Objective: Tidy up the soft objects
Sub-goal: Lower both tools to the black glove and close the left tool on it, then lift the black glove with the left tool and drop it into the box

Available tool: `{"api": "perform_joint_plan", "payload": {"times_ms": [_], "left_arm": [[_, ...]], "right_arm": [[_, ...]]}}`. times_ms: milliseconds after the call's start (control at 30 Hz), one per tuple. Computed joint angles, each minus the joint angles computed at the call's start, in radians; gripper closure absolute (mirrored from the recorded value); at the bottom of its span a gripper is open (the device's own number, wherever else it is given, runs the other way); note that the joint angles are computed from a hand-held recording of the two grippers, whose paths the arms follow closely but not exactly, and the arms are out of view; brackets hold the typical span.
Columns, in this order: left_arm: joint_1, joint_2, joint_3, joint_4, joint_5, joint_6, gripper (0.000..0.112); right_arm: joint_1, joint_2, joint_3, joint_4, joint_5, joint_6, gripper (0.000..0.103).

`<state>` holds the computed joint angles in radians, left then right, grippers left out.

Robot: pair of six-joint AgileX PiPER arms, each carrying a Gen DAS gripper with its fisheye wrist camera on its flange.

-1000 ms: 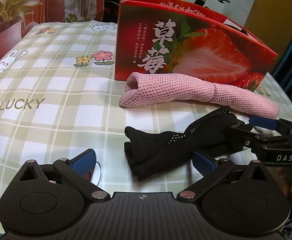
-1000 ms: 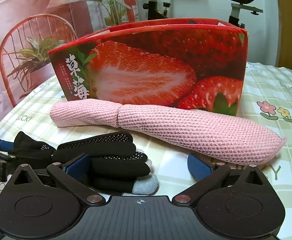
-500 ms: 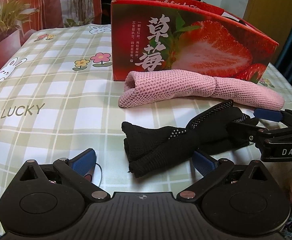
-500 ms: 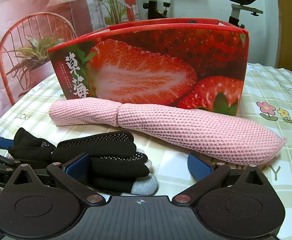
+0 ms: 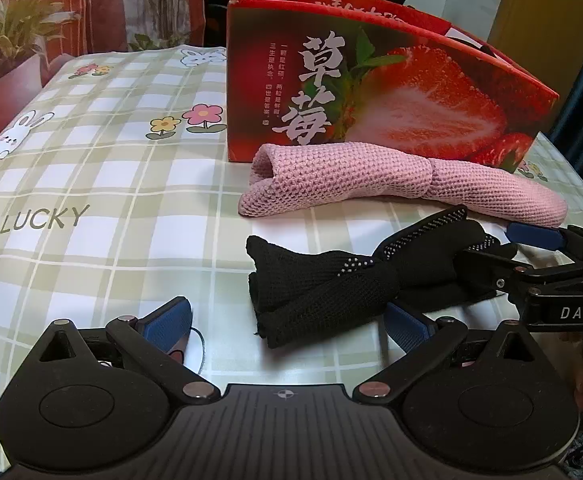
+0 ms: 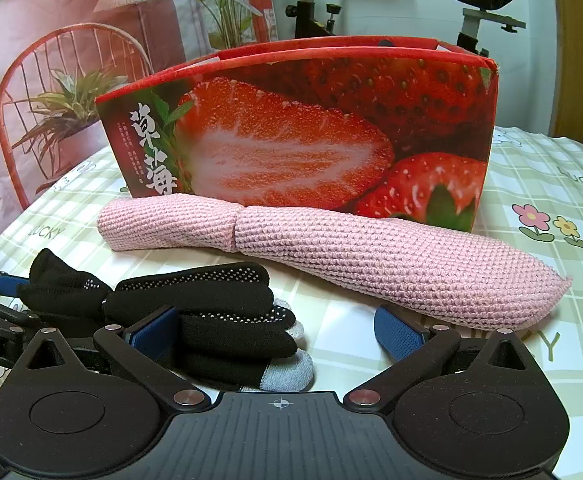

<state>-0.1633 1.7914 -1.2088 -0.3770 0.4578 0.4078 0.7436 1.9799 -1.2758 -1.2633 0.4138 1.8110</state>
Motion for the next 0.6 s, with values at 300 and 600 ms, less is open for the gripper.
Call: {"api": "perform_joint_plan", "payload": {"times_ms": [300, 600], "left_arm": [[0.132, -0.025, 0.027, -0.486, 0.094, 0.407, 0.033], [0.133, 0.000, 0.017, -0.540, 0.139, 0.488, 0.051]], "right_arm": [[0.001, -0.010, 0.020, -0.054, -0.030, 0.043, 0.004], [0.003, -0.023, 0.045, -0.182, -0.100, 0.103, 0.035]]}}
